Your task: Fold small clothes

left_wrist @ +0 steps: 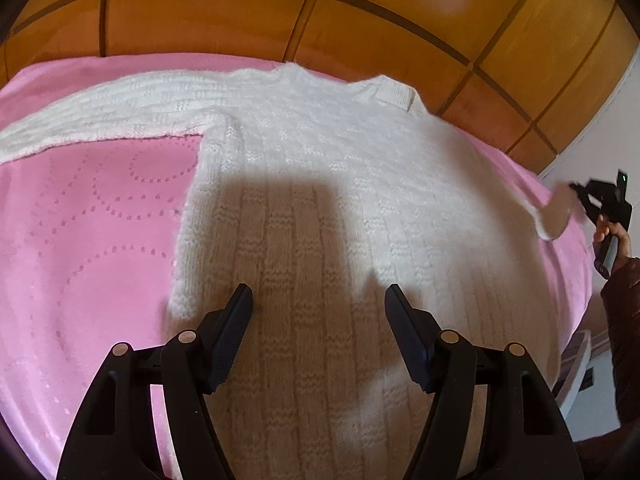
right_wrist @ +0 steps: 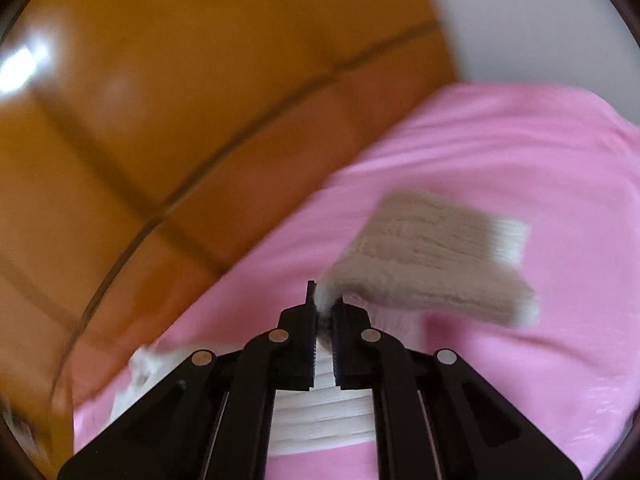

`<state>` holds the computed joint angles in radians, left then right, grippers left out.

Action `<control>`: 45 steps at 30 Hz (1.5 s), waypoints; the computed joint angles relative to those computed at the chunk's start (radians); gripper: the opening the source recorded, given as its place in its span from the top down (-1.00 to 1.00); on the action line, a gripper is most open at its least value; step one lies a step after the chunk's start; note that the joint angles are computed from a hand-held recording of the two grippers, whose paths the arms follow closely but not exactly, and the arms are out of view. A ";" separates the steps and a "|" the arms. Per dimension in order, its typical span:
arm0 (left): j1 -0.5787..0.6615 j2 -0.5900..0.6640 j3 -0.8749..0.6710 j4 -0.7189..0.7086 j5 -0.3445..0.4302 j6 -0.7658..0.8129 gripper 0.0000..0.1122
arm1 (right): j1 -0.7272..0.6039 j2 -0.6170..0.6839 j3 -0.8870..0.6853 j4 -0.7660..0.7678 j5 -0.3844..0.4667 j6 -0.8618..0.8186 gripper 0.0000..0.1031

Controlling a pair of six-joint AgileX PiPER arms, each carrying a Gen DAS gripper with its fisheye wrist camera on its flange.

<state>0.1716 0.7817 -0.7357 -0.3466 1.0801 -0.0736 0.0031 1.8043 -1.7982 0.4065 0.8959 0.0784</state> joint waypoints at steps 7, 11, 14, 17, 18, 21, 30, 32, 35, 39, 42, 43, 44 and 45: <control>0.137 0.009 -0.009 -0.109 0.045 0.116 -0.19 | 0.445 0.131 -0.179 -0.142 0.040 0.047 0.90; 0.208 0.028 -0.029 -0.149 0.067 0.177 -0.19 | 0.647 0.183 -0.168 -0.214 0.042 0.055 0.83; 0.251 0.044 -0.040 -0.170 0.075 0.205 -0.19 | 0.738 0.198 -0.127 -0.234 0.011 0.070 0.19; 0.291 0.068 -0.047 -0.204 0.082 0.236 -0.19 | 0.762 0.148 -0.013 -0.236 -0.092 0.128 -0.41; 0.292 0.076 -0.049 -0.211 0.078 0.235 -0.19 | 0.755 0.111 0.051 -0.220 -0.128 0.128 -0.45; 0.264 0.117 -0.060 -0.226 0.037 0.220 -0.19 | 0.740 0.006 0.235 -0.176 -0.222 0.138 -0.68; -0.204 0.330 -0.257 0.109 -0.192 -0.144 -0.27 | 0.551 -0.252 0.717 0.010 -0.391 0.028 -0.95; -0.292 0.421 -0.353 0.162 -0.199 -0.194 -0.27 | 0.557 -0.295 0.813 0.100 -0.494 -0.114 -0.95; -0.407 0.570 -0.518 0.260 -0.173 -0.269 -0.27 | 0.556 -0.305 0.853 0.207 -0.544 -0.220 -0.96; -0.461 0.779 -0.714 0.280 -0.117 -0.306 -0.27 | 0.492 -0.317 0.897 0.527 -0.525 -0.531 -0.96; -0.493 0.930 -0.855 0.298 -0.058 -0.319 -0.38 | 0.471 -0.322 0.912 0.649 -0.513 -0.645 -0.96; -0.513 0.964 -0.887 0.349 -0.039 -0.347 -0.39 | 0.465 -0.322 0.915 0.670 -0.509 -0.667 -0.96; -0.541 1.005 -0.925 0.438 -0.009 -0.400 -0.39 | 0.463 -0.321 0.915 0.683 -0.507 -0.679 -0.96; -0.553 1.025 -0.939 0.494 0.009 -0.434 -0.22 | 0.470 -0.318 0.904 0.669 -0.509 -0.659 -0.96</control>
